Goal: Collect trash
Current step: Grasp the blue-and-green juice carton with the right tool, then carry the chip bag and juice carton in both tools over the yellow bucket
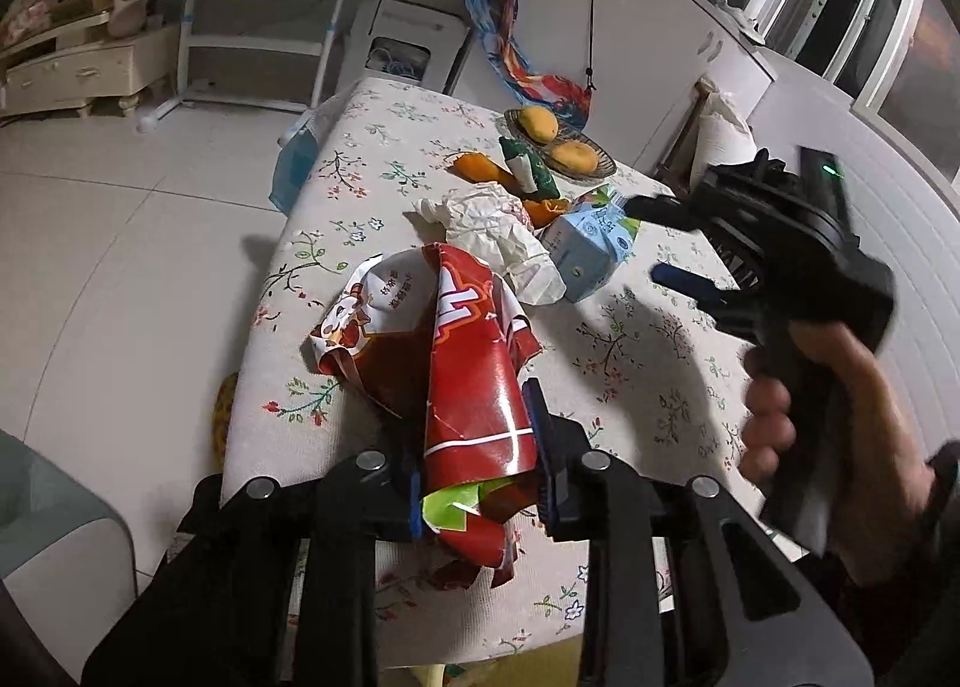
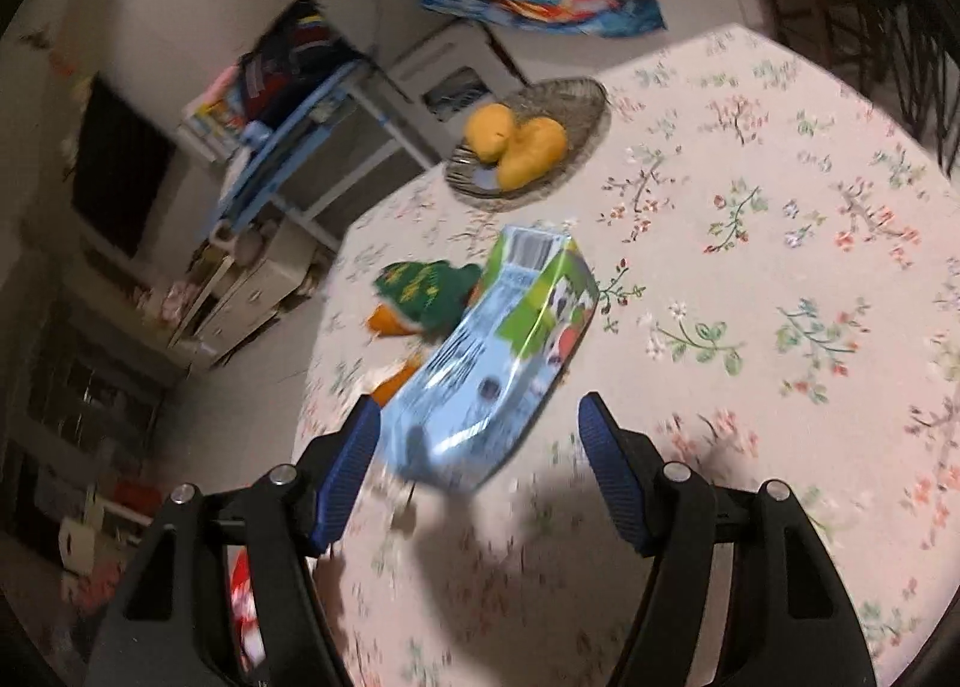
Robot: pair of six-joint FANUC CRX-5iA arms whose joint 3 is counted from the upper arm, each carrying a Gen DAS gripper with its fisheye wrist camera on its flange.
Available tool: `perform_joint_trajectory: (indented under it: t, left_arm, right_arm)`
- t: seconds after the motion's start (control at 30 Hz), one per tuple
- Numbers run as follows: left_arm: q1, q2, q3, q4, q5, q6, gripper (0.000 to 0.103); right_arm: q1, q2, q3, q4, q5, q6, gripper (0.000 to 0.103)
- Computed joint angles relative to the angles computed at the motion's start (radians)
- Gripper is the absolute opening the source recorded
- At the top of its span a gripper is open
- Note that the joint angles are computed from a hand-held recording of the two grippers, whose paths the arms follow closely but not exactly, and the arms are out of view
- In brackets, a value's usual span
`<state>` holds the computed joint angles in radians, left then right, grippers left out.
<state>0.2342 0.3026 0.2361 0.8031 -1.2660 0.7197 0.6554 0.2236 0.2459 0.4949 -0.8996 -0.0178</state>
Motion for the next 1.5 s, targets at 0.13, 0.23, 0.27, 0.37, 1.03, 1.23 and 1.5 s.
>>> perform_joint_trajectory:
  t: [0.13, 0.23, 0.27, 0.37, 1.03, 1.23, 1.5]
  left_arm:
    - [-0.003, 0.002, 0.005, -0.009, -0.004, -0.002, 0.026]
    - [-0.004, 0.008, 0.014, -0.014, -0.012, 0.006, 0.026]
    - [-0.004, 0.009, 0.016, -0.015, -0.014, 0.008, 0.026]
    - [-0.005, 0.012, 0.019, -0.017, -0.015, 0.012, 0.026]
    - [-0.003, -0.002, -0.011, -0.005, 0.005, 0.008, 0.027]
    - [-0.006, -0.008, -0.015, -0.013, 0.015, 0.007, 0.027]
    - [-0.004, -0.045, -0.074, 0.053, 0.066, -0.059, 0.026]
  right_arm:
    - [-0.022, 0.072, 0.101, -0.045, -0.065, 0.056, 0.067]
    - [-0.028, 0.102, 0.143, -0.061, -0.099, 0.088, 0.069]
    - [-0.028, 0.113, 0.16, -0.062, -0.114, 0.098, 0.069]
    - [-0.031, 0.13, 0.184, -0.068, -0.135, 0.134, 0.069]
    - [-0.006, -0.03, 0.05, -0.108, -0.18, 0.279, 0.041]
    - [0.011, 0.024, 0.103, -0.087, -0.258, 0.346, 0.053]
    - [0.044, -0.051, -0.027, -0.005, -0.159, 0.279, 0.052]
